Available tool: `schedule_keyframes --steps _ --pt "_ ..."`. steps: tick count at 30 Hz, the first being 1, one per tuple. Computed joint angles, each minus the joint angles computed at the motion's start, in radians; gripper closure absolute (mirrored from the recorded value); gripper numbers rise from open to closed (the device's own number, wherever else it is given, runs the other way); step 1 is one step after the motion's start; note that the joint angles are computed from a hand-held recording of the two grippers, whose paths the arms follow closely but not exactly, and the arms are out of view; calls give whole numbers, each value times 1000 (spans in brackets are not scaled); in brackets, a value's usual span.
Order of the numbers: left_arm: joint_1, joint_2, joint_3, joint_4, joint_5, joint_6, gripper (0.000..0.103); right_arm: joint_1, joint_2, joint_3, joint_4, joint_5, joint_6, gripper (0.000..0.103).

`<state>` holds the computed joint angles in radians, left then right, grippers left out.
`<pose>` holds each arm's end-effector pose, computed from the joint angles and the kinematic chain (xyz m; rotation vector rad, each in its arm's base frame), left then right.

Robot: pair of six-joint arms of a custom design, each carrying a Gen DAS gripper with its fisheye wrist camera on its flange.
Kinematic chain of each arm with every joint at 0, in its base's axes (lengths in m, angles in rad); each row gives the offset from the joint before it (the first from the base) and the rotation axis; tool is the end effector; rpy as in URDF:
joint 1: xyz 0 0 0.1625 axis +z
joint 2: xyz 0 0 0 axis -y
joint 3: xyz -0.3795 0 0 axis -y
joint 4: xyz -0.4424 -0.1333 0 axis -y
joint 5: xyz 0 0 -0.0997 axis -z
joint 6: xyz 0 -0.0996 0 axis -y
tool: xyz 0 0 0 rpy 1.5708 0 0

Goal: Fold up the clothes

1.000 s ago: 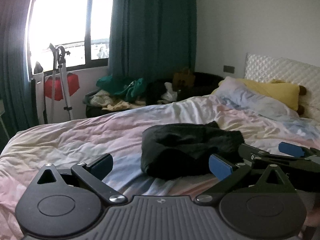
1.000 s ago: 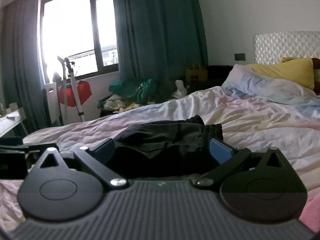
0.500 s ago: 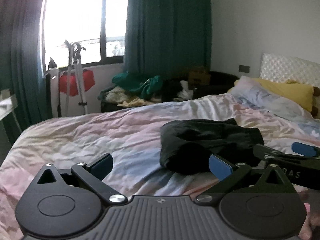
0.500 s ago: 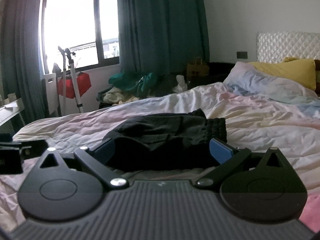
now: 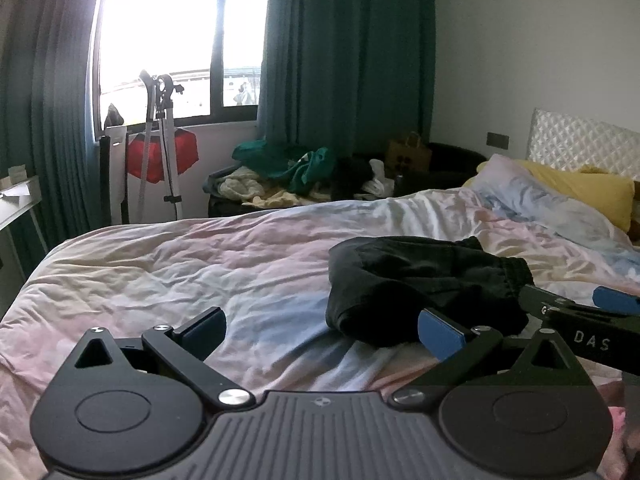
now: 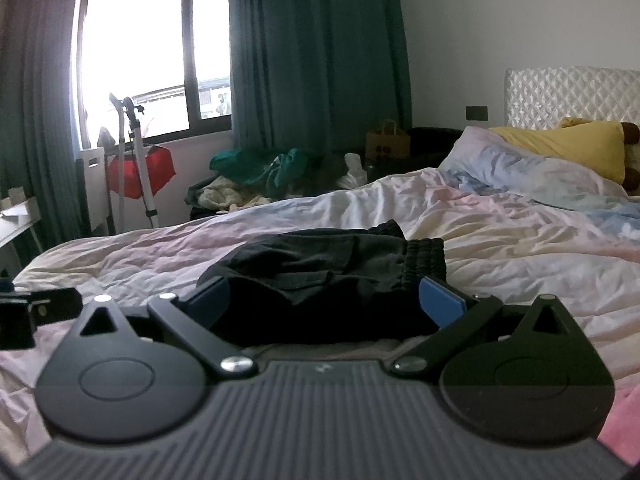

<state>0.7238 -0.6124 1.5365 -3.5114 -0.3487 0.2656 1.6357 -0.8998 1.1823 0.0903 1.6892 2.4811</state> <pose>-0.3432 -0.6061 0.0944 0.3617 1.9410 -1.3509 0.1678 -0.7072 0.2075 0.7259 -2.1740 1.4547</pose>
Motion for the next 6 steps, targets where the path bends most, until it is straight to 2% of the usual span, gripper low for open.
schedule_keyframes --steps 6 --pt "-2 -1 4 -10 0 1 0 2 1 2 -3 6 -4 0"
